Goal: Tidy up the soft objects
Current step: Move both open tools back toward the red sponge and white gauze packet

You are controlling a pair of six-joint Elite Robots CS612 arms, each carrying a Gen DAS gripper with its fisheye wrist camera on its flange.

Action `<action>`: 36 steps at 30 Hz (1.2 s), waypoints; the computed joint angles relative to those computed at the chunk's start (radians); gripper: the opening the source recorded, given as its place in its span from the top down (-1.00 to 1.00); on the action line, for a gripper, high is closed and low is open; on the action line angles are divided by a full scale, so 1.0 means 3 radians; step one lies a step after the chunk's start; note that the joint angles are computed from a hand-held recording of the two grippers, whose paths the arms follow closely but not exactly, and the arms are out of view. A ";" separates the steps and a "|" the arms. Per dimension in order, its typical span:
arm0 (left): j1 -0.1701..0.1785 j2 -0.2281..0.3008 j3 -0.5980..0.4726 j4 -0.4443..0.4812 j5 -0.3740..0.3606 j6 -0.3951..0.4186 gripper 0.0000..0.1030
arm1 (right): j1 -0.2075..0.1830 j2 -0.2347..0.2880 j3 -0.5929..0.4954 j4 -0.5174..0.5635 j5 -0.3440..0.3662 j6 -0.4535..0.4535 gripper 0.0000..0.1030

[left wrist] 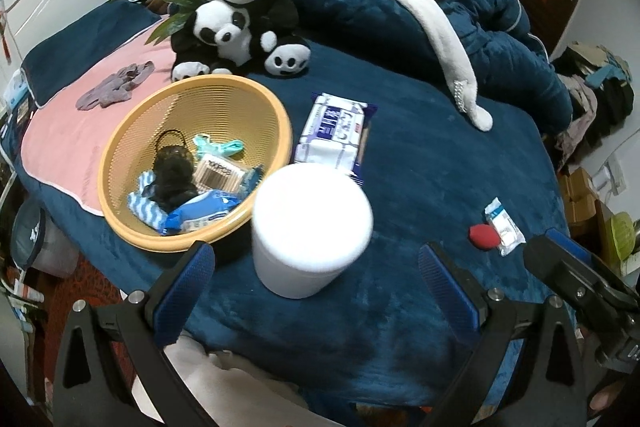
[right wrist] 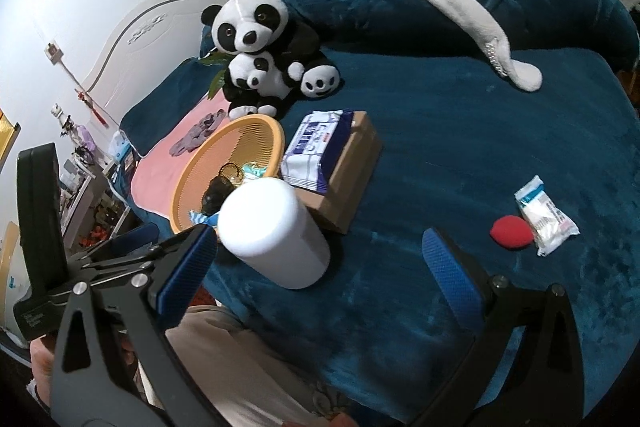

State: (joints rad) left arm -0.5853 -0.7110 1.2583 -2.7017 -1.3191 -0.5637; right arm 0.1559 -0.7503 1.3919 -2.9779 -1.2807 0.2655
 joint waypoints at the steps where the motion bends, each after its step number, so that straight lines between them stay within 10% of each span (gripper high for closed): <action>1: -0.0007 0.0007 -0.0011 0.0008 -0.0003 0.0015 -0.99 | -0.0006 -0.0004 0.0010 -0.0004 -0.0002 0.0009 -1.00; 36: -0.0206 0.0513 -0.0878 0.0649 -0.0334 0.0523 -0.99 | -0.0373 -0.0118 0.0500 -0.0190 -0.0192 0.0505 -1.00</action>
